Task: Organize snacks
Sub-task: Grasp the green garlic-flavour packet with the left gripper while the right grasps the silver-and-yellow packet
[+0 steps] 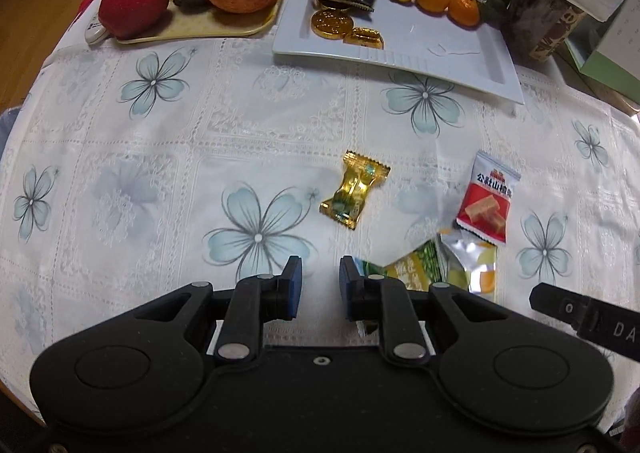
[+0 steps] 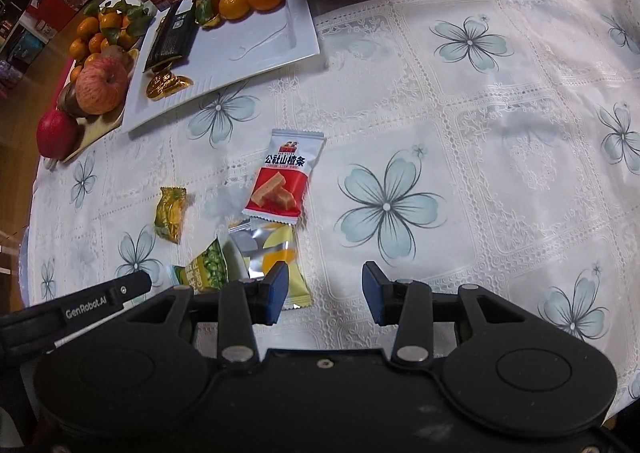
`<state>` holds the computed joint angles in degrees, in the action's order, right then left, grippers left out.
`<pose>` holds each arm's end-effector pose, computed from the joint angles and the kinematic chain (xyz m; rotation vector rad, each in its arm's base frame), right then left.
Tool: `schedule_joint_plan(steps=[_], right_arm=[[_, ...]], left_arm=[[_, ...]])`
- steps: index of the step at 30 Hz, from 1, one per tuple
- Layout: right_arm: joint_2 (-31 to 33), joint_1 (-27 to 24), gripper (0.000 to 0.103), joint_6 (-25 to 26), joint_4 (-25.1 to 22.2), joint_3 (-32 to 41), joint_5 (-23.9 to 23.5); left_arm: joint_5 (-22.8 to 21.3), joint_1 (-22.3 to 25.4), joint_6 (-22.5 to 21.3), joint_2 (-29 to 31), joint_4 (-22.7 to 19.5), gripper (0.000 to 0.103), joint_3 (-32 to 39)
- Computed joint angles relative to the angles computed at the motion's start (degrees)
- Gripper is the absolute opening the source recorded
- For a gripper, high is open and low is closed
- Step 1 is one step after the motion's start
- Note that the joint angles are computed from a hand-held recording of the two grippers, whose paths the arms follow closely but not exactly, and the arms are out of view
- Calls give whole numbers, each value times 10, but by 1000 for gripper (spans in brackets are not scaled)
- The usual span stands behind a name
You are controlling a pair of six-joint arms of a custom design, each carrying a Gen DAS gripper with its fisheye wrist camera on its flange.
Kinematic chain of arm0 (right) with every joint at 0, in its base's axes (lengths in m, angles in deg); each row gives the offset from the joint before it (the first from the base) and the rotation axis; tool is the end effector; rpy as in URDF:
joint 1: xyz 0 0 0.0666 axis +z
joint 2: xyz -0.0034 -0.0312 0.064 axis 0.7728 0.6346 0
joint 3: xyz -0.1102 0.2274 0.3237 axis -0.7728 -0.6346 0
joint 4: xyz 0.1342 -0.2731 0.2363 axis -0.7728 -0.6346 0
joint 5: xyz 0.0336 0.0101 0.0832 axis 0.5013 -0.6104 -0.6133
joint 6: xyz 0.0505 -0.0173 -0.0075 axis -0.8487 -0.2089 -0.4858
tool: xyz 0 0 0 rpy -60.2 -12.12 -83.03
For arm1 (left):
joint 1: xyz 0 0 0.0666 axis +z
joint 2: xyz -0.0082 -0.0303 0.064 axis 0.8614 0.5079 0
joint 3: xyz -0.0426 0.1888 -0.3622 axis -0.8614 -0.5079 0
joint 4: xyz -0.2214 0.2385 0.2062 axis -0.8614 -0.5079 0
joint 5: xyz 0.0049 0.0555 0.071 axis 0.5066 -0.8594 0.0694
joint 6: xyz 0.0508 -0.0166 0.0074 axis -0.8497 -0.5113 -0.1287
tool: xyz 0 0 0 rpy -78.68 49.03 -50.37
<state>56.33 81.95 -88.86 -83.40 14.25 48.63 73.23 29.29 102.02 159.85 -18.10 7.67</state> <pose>0.4815 0.2951 0.3864 -0.0366 2.9074 0.2932 0.4117 -0.2333 0.3940 -0.4800 2.8132 -0.0365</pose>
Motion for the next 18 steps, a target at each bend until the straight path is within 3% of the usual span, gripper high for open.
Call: schedule_joint_plan(steps=[6,9,18], right_arm=[[10,-4,43,-4,-1,5,8],[11,-4,43,-2,-1,2,3],[18,2,44,-12,9,-2,2]], left_arm=[[9,1,-13,30,17,27,16],[1,-3,-21,48,-1,27,32],[42,-7,-42,37,-30,27,19]])
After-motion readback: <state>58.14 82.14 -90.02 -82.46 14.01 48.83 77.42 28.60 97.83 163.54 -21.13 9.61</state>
